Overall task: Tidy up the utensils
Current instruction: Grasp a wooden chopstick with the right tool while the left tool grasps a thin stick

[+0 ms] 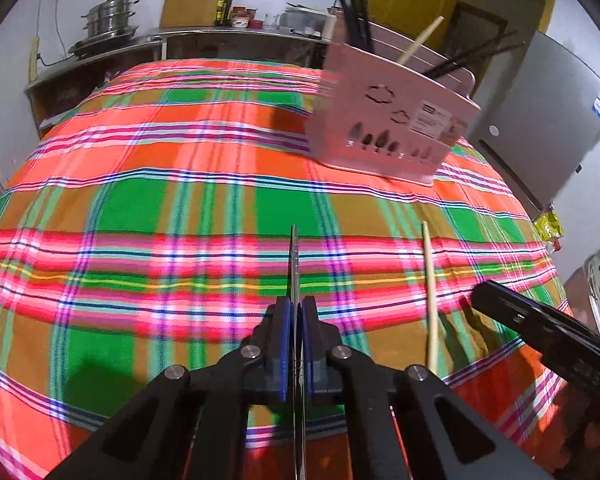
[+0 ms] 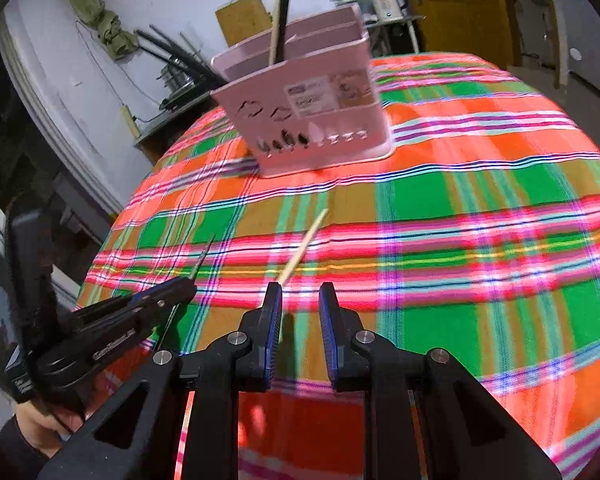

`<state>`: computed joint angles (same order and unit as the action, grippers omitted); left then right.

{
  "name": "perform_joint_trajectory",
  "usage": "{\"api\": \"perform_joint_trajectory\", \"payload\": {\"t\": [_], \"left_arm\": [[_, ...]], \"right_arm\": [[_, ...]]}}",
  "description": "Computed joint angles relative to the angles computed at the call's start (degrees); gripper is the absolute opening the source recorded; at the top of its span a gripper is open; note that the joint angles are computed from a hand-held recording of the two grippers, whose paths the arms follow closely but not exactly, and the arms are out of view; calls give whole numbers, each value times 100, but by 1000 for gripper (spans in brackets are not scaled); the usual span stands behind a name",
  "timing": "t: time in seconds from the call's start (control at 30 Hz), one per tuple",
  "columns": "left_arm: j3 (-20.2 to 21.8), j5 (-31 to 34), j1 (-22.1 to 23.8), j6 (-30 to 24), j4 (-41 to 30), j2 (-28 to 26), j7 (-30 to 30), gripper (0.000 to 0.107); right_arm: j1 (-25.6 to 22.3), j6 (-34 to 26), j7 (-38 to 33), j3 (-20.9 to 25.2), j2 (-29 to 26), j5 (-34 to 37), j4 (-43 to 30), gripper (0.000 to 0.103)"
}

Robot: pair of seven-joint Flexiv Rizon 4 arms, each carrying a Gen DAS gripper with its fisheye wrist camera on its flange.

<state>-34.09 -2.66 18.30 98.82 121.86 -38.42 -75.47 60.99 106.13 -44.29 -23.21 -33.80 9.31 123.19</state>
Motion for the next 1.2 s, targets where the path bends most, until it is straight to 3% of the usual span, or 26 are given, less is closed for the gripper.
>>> {"api": "perform_joint_trajectory", "payload": {"t": [0.23,0.47,0.7,0.93,1.2], "left_arm": [[-496,-83,526,-365,-62,-154,209,6],[-106,-434,51,-629,-365,-84,569,6],[410,-715,-498,-681,-594,-22,754,6],[993,-869,-1080,-865,-830,49,1027,6],[968,-1313,-1100,-1136,-908,84,1270,5]], "right_arm": [[-675,-609,297,427,-259,-654,-584,20],[-1378,-1033,447,1003,-365,-1503,-1087,20],[-1650,-1300,507,1235,-417,-2094,-1299,19],[-2003,-1815,676,1537,-403,-2623,-1510,10],[-2315,-1508,828,1820,-356,-2708,-1371,6]]}}
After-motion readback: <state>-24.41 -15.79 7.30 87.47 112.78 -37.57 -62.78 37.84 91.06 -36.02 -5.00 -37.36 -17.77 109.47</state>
